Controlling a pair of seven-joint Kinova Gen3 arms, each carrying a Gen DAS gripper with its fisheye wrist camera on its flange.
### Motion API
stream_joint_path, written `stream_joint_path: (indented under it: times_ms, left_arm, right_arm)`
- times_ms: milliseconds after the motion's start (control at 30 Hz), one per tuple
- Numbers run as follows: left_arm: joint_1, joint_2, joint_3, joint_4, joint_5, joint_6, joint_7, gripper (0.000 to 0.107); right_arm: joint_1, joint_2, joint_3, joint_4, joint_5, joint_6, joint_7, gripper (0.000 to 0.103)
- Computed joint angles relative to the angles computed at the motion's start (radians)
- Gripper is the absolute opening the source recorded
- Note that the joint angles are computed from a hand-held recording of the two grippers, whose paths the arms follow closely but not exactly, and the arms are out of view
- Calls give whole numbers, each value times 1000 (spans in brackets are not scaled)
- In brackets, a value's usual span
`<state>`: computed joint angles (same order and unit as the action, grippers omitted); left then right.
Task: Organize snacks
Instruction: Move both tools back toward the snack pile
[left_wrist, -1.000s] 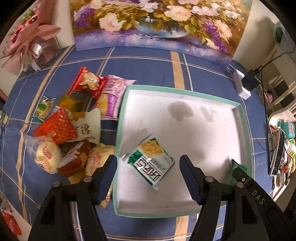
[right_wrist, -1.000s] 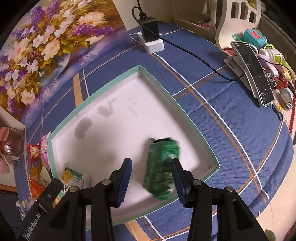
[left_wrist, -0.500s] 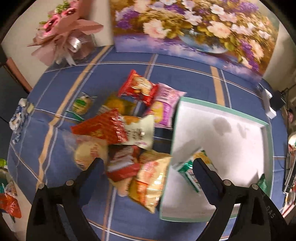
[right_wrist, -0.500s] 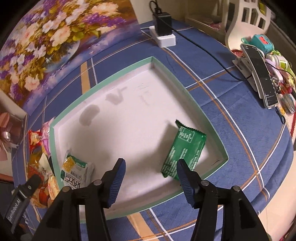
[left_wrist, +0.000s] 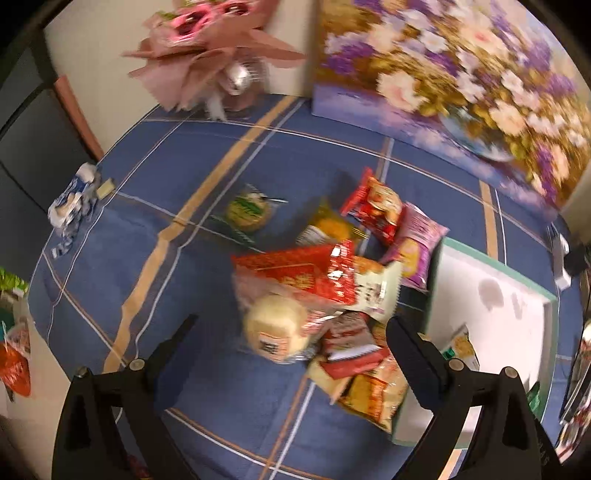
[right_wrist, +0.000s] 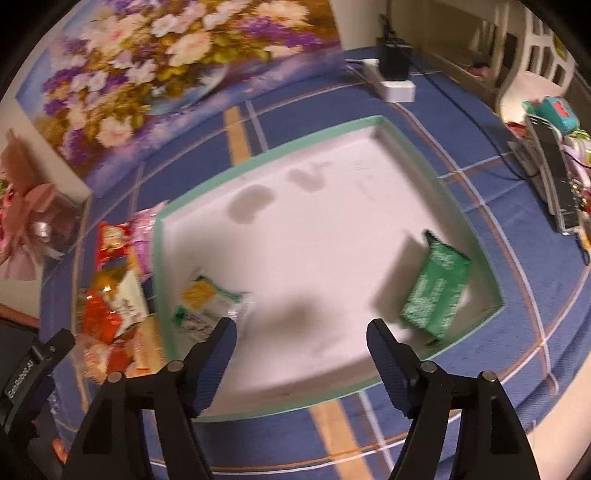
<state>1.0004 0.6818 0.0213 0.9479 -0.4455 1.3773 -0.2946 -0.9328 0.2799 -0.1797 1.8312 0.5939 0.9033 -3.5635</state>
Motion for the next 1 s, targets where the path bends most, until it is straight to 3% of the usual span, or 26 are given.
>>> stream_joint_path:
  times_ms: [33, 100, 400, 733, 1000]
  left_arm:
    - [-5, -15, -2, 26, 4, -14, 12, 98]
    - [-16, -38, -2, 68, 9, -33, 32, 98]
    - [-74, -109, 22, 207, 18, -89, 87, 98]
    - [-151, -172, 49, 351, 44, -185, 140, 98]
    - [-214, -152, 84, 363, 114, -233, 55, 98]
  right_arm:
    - [-4, 8, -2, -13, 7, 4, 9, 84]
    - [-14, 23, -2, -36, 17, 15, 25, 103]
    - [-56, 107, 14, -167, -1, 71, 144, 103]
    - [-92, 189, 46, -279, -51, 21, 252, 103]
    - [-103, 255, 81, -348, -128, 21, 327, 103]
